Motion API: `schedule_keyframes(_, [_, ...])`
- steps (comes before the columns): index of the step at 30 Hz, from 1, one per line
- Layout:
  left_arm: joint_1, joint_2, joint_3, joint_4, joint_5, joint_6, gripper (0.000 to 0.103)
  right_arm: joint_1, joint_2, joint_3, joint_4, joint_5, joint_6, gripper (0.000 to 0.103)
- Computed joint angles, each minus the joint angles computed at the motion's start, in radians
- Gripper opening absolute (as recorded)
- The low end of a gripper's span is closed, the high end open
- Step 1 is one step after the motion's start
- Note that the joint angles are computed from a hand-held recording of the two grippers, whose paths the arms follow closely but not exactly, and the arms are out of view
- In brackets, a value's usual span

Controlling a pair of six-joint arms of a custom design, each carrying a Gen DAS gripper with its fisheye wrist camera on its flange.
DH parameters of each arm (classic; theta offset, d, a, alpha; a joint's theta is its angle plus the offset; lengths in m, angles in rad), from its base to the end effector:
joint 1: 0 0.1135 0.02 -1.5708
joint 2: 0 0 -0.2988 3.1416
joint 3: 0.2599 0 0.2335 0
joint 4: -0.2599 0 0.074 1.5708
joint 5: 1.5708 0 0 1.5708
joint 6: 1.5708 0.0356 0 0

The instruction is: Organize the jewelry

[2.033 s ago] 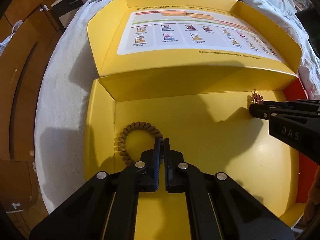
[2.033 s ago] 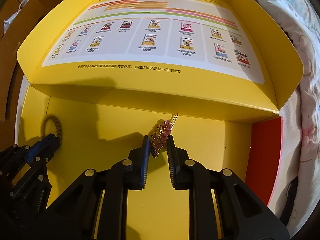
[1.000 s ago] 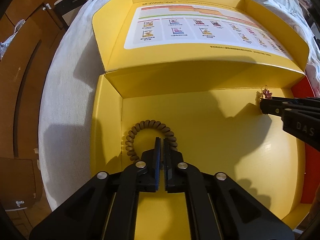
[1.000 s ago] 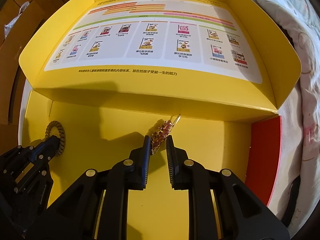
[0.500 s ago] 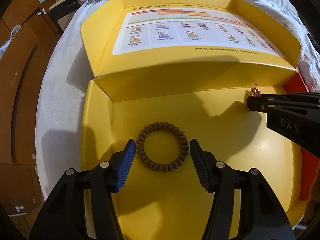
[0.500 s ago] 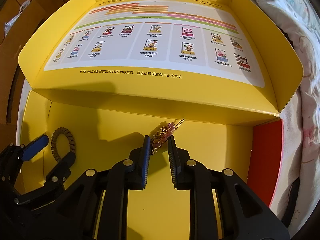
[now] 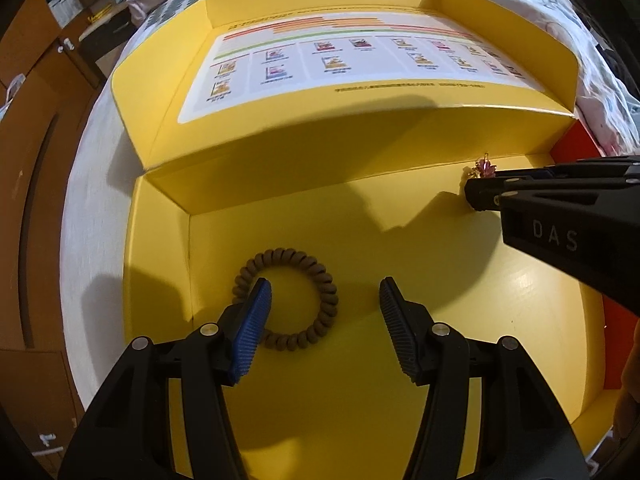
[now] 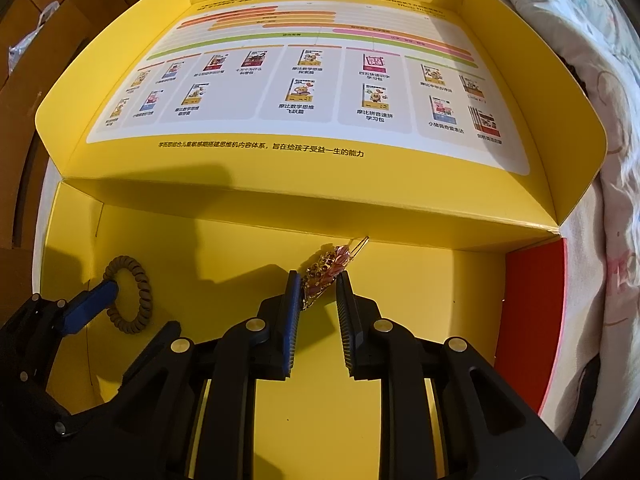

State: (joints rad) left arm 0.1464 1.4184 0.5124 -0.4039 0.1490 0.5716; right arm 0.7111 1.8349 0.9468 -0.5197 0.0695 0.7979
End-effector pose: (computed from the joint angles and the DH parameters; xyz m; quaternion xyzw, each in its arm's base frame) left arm 0.1880 0.0224 0.1627 0.2181 0.9644 -0.0235 0.1474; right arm 0.2325 0.1970 0.1567 0.0460 0.9950 0.0305 0.0830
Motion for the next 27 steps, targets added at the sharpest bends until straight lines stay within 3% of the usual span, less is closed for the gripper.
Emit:
schedule_keyframes(4, [0.017, 0.007, 0.008, -0.021, 0.022, 0.018, 0.054, 0.004, 0.003, 0.004, -0.005, 0.004, 0.001, 0.021])
schedule_keyframes(7, [0.022, 0.020, 0.026, -0.051, 0.039, 0.023, 0.043, 0.008, 0.004, 0.002, -0.003, 0.006, 0.005, 0.021])
schedule_keyframes(9, [0.019, 0.031, 0.042, -0.075, 0.051, 0.025, 0.029, 0.007, 0.003, -0.001, -0.003, 0.005, 0.008, 0.020])
schedule_keyframes(15, [0.027, 0.028, 0.053, -0.119, 0.063, 0.028, 0.011, -0.014, -0.007, -0.029, 0.022, -0.017, 0.000, 0.019])
schedule_keyframes(27, [0.087, 0.065, 0.106, -0.144, 0.059, 0.062, 0.010, -0.059, -0.047, -0.082, 0.047, -0.036, -0.023, 0.016])
